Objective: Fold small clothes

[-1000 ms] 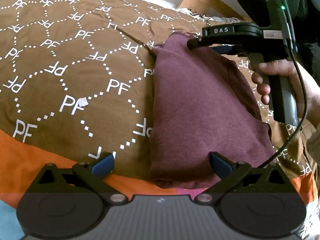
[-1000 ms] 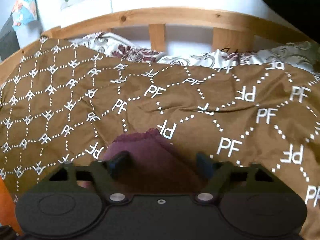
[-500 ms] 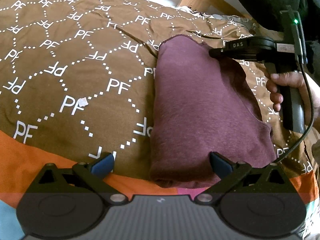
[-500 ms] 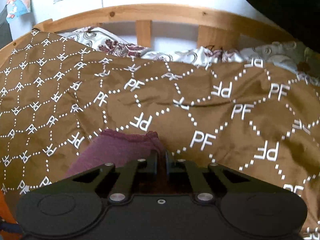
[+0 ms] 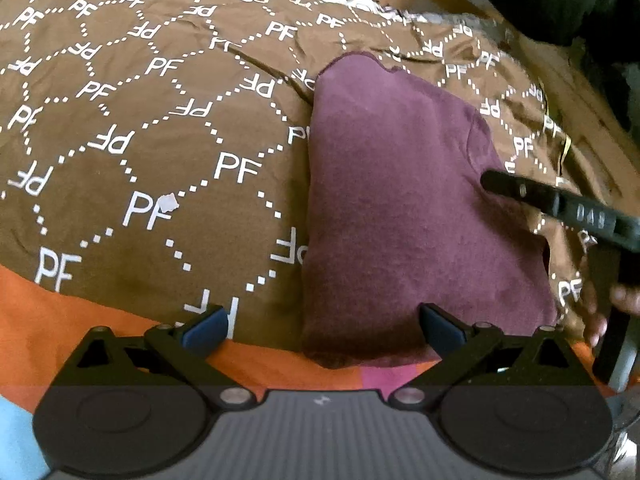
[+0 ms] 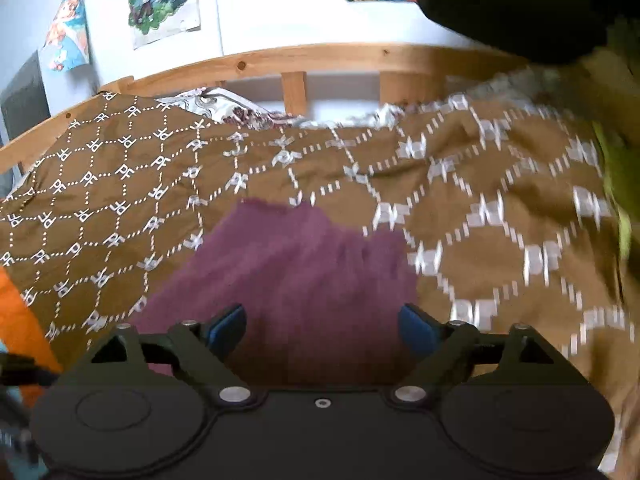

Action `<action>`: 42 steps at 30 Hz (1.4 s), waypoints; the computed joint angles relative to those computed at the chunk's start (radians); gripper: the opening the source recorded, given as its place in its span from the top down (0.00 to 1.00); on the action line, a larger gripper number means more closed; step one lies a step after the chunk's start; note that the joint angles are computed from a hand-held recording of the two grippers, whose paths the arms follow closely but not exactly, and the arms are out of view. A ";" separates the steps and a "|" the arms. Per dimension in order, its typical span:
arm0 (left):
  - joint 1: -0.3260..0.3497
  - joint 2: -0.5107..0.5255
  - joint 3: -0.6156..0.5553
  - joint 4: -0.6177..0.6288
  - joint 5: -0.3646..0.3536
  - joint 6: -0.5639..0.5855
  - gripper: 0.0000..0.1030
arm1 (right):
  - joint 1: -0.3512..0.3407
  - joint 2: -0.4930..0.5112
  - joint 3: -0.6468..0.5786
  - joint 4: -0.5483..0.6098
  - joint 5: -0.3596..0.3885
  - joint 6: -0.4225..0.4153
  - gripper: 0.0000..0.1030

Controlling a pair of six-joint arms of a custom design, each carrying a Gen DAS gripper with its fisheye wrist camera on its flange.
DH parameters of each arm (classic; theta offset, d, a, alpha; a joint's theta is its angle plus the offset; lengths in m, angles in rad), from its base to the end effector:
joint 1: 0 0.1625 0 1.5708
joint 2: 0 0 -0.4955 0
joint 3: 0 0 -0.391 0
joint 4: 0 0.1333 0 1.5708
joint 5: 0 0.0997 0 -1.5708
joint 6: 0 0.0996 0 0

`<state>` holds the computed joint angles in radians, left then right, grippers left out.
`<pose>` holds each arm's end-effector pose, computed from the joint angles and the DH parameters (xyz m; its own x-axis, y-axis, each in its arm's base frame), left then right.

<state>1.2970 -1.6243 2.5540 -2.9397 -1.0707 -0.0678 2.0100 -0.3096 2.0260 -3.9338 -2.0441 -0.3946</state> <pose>0.0838 -0.3712 0.3072 -0.9145 -0.0182 -0.4042 0.1832 0.8722 -0.4536 0.3127 -0.4588 -0.0841 -0.7210 -0.3976 0.5675 -0.6679 0.6169 -0.4163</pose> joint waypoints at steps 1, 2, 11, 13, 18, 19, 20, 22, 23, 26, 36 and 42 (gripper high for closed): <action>-0.006 -0.005 -0.007 0.027 0.009 -0.003 0.00 | -0.006 0.006 0.018 -0.023 -0.001 0.012 0.15; -0.016 -0.011 -0.016 0.063 0.023 -0.012 0.00 | -0.013 0.013 0.034 -0.049 -0.004 0.025 0.15; -0.071 -0.028 -0.037 0.166 0.089 -0.089 0.01 | -0.045 0.052 0.093 -0.200 0.006 0.038 0.01; -0.067 -0.043 -0.032 0.146 0.072 -0.096 0.01 | -0.052 0.050 0.094 -0.220 0.036 0.023 0.01; -0.055 -0.044 -0.028 0.062 0.027 -0.040 0.01 | -0.098 0.041 0.105 -0.288 0.167 0.070 0.01; -0.057 -0.038 -0.025 0.035 0.024 -0.028 0.01 | -0.105 0.041 0.099 -0.293 0.192 0.072 0.01; -0.055 -0.030 -0.026 0.012 0.019 -0.014 0.01 | -0.107 0.040 0.089 -0.289 0.203 0.070 0.01; -0.051 -0.012 -0.037 -0.002 0.013 0.004 0.01 | -0.111 0.041 0.062 -0.263 0.213 0.055 0.01; -0.049 0.000 -0.047 0.004 0.017 0.010 0.01 | -0.112 0.044 0.049 -0.250 0.212 0.053 0.01; -0.059 0.028 -0.059 0.019 0.067 0.020 0.01 | -0.129 0.052 0.031 -0.232 0.239 0.085 0.01; -0.024 0.056 -0.069 0.008 0.032 0.054 0.00 | -0.138 0.081 0.017 -0.220 0.237 0.049 0.01; -0.004 0.057 -0.075 0.013 0.000 0.049 0.00 | -0.152 0.072 0.000 -0.200 0.265 0.057 0.01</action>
